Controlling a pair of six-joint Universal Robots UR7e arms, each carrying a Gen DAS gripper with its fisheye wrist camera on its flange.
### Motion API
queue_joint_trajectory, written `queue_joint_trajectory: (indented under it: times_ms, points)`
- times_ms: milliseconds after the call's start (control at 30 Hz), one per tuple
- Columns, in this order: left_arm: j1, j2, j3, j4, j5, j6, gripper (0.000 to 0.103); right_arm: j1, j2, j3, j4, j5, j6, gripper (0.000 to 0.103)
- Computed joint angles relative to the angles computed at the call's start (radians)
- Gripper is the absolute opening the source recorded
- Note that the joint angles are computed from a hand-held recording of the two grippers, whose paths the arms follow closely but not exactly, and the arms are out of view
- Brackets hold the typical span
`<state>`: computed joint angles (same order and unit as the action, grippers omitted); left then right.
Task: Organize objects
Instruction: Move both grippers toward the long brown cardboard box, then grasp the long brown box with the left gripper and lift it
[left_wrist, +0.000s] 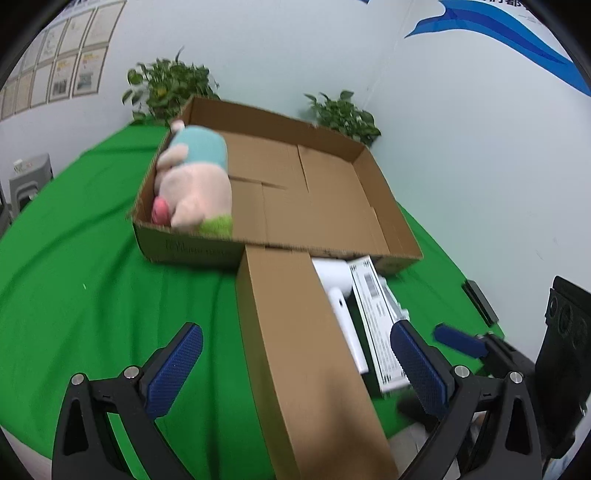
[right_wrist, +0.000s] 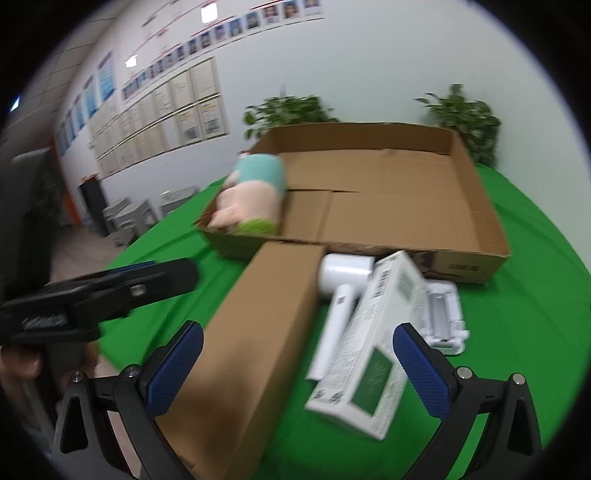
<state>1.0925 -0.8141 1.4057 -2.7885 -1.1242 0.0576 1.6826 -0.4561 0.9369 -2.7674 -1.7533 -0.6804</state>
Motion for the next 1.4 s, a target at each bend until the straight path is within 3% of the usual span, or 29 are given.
queue_joint_trajectory:
  times_ms: [67,167,400,467,667,867,1033,1400]
  points:
    - [0.013,0.0,-0.005,0.03,-0.02,-0.024,0.102,-0.004,-0.019,0.032,0.07,0.05,-0.037,0.102]
    - [0.041,0.007,-0.03,0.101,-0.077,-0.056,0.101,0.0,-0.014,0.041,0.123,0.043,-0.038,0.102]
    - [0.096,0.029,-0.088,0.256,-0.221,-0.084,0.097,0.019,0.033,-0.002,0.154,-0.051,-0.014,0.102]
    - [0.11,0.04,-0.107,0.286,-0.254,-0.101,0.091,0.024,0.052,-0.021,0.163,-0.086,-0.016,0.102]
    - [0.132,0.059,-0.139,0.357,-0.313,-0.117,0.081,0.026,0.081,-0.059,0.195,-0.131,0.007,0.102]
    - [0.139,0.06,-0.136,0.359,-0.346,-0.128,0.077,0.027,0.082,-0.055,0.193,-0.137,0.012,0.1]
    - [0.135,0.057,-0.122,0.351,-0.331,-0.132,0.077,0.028,0.084,-0.056,0.192,-0.134,0.02,0.098]
    - [0.143,0.056,-0.114,0.339,-0.344,-0.171,0.08,0.015,0.069,-0.062,0.237,-0.072,0.098,0.088]
